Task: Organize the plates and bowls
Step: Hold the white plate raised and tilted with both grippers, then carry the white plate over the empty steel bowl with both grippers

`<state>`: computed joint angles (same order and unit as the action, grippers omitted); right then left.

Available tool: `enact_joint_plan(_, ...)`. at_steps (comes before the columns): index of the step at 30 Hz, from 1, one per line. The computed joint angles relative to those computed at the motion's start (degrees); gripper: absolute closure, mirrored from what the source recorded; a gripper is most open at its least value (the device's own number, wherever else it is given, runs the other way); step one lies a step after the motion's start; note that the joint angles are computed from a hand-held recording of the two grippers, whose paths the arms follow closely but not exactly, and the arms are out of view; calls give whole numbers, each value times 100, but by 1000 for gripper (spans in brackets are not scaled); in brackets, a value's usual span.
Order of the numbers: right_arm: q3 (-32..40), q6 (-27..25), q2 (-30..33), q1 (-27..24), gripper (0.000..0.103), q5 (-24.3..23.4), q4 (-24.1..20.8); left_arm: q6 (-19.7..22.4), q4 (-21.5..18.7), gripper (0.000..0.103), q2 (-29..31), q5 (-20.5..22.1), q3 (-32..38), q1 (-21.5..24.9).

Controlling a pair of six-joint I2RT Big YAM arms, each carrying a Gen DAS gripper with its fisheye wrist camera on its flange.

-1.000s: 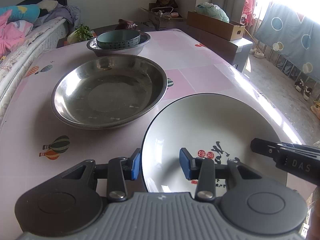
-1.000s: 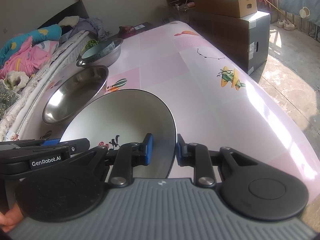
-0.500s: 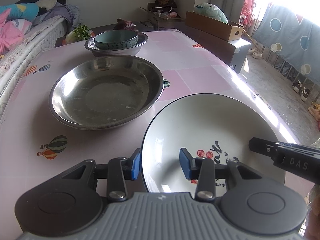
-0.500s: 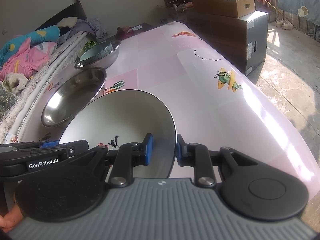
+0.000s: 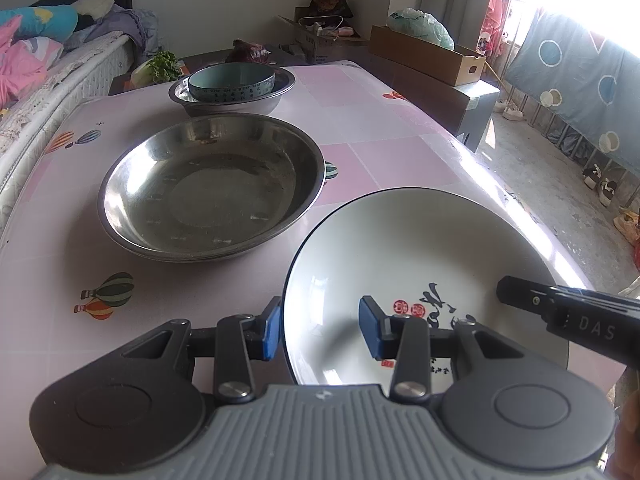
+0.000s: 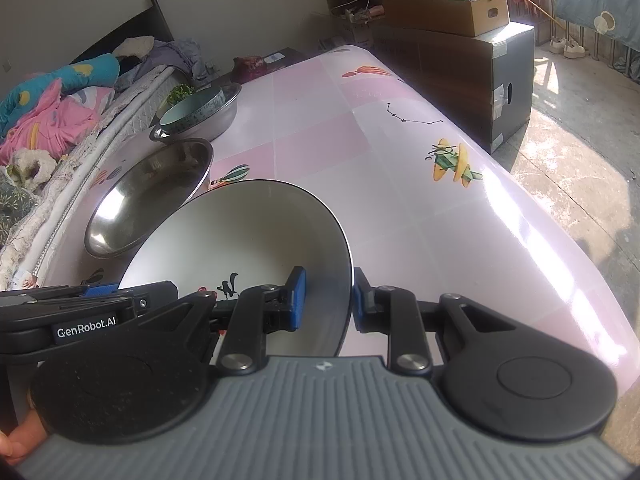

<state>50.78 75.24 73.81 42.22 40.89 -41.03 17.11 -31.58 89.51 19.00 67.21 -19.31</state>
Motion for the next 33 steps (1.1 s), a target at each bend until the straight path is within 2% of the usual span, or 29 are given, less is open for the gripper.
enact_joint_plan(19,166,62,-221,177,80,385,-327,-141,44,62,-243,231,-35,83)
enact_joint_plan(28,382,-213,-138,140,80,400,-261,-305,89,62,-292,351,28,231)
enact_joint_plan(33,537,-531,-63,44,80,316,-121,-400,127,62,-290,393,105,335)
